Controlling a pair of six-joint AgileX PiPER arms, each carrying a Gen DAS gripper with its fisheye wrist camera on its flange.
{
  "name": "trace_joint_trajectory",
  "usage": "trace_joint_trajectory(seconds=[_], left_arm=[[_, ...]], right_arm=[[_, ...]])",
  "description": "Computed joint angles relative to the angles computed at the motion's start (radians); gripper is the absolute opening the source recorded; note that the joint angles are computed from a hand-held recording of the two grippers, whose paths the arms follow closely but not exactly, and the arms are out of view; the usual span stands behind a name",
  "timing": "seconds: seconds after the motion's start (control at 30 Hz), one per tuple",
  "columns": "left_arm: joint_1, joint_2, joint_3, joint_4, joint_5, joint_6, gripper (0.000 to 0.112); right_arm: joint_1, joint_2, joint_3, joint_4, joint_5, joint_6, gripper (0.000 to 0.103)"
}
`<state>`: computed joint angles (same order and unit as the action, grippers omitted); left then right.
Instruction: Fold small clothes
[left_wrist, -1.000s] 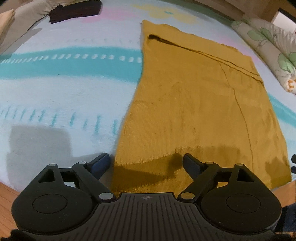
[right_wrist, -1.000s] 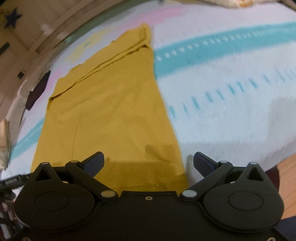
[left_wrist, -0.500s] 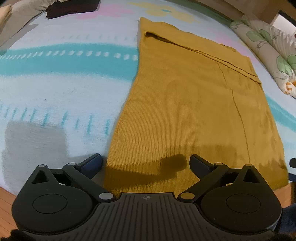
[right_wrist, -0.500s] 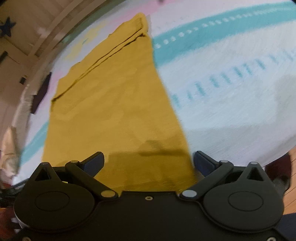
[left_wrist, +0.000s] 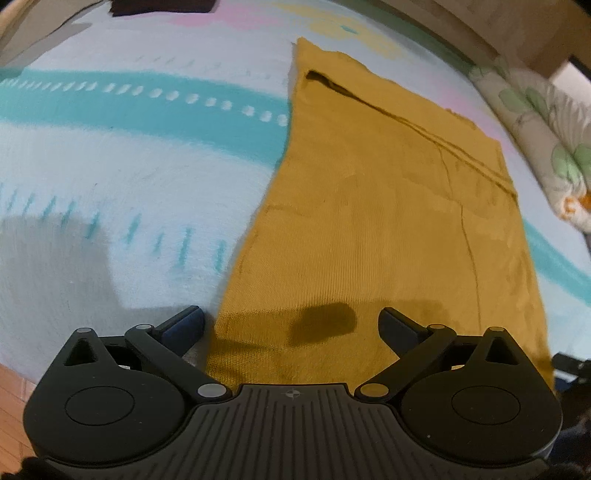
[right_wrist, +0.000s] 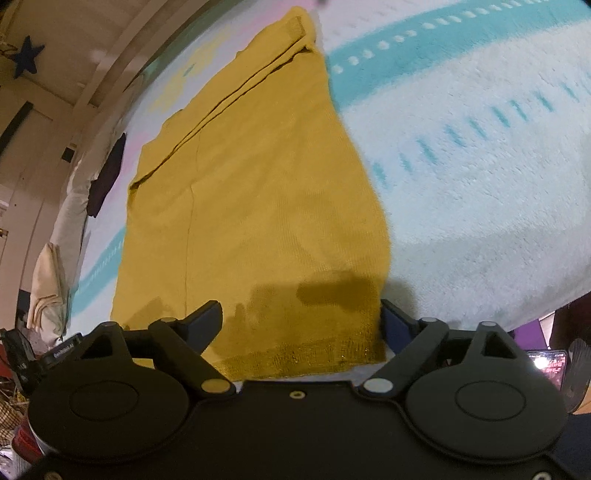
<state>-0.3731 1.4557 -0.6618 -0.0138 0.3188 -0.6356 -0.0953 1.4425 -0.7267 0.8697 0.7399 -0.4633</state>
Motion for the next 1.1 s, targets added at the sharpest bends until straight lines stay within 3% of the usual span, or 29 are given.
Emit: trace_joint_trajectory(seconds=[0.3, 0.43, 0.63, 0.67, 0.73, 0.77, 0.83, 0.93, 1.0, 1.07, 1.1], left_arm=[[-0.005, -0.028, 0.014, -0.076, 0.025, 0.079, 0.092], [-0.026, -0.029, 0.005, 0.001, 0.057, 0.014, 0.083], [-0.041, -0.023, -0.002, 0.051, 0.069, -0.021, 0.079], [-0.057, -0.019, -0.009, 0.099, 0.078, -0.067, 0.075], [-0.092, -0.016, -0.023, 0.226, 0.117, -0.187, 0.051], [-0.104, -0.017, -0.027, 0.274, 0.134, -0.235, 0.045], [-0.086, -0.037, -0.012, 0.260, 0.120, -0.221, 0.015], [-0.058, -0.053, 0.016, 0.153, 0.054, -0.116, 0.008], [-0.093, -0.049, 0.003, 0.261, 0.071, -0.199, 0.007], [-0.108, -0.068, 0.012, 0.334, 0.040, -0.275, 0.007], [-0.111, -0.079, 0.017, 0.369, 0.029, -0.316, 0.007]], right_arm=[[0.004, 0.002, 0.008, 0.027, -0.009, -0.009, 0.091], [0.007, 0.003, 0.008, 0.030, -0.011, -0.008, 0.091], [0.011, 0.008, 0.006, 0.037, -0.017, -0.008, 0.091], [0.015, 0.008, 0.004, 0.031, -0.019, -0.005, 0.091], [0.026, 0.008, -0.002, 0.014, -0.025, 0.002, 0.091], [0.033, 0.009, -0.006, 0.003, -0.028, 0.006, 0.091], [0.050, 0.006, -0.010, -0.018, -0.038, 0.018, 0.089], [0.052, 0.008, -0.008, -0.023, -0.043, 0.018, 0.064], [0.045, 0.013, -0.007, -0.023, -0.040, 0.014, 0.043], [0.036, 0.007, 0.000, -0.001, -0.040, -0.013, 0.030], [0.027, -0.001, 0.009, 0.028, -0.043, -0.043, 0.028]])
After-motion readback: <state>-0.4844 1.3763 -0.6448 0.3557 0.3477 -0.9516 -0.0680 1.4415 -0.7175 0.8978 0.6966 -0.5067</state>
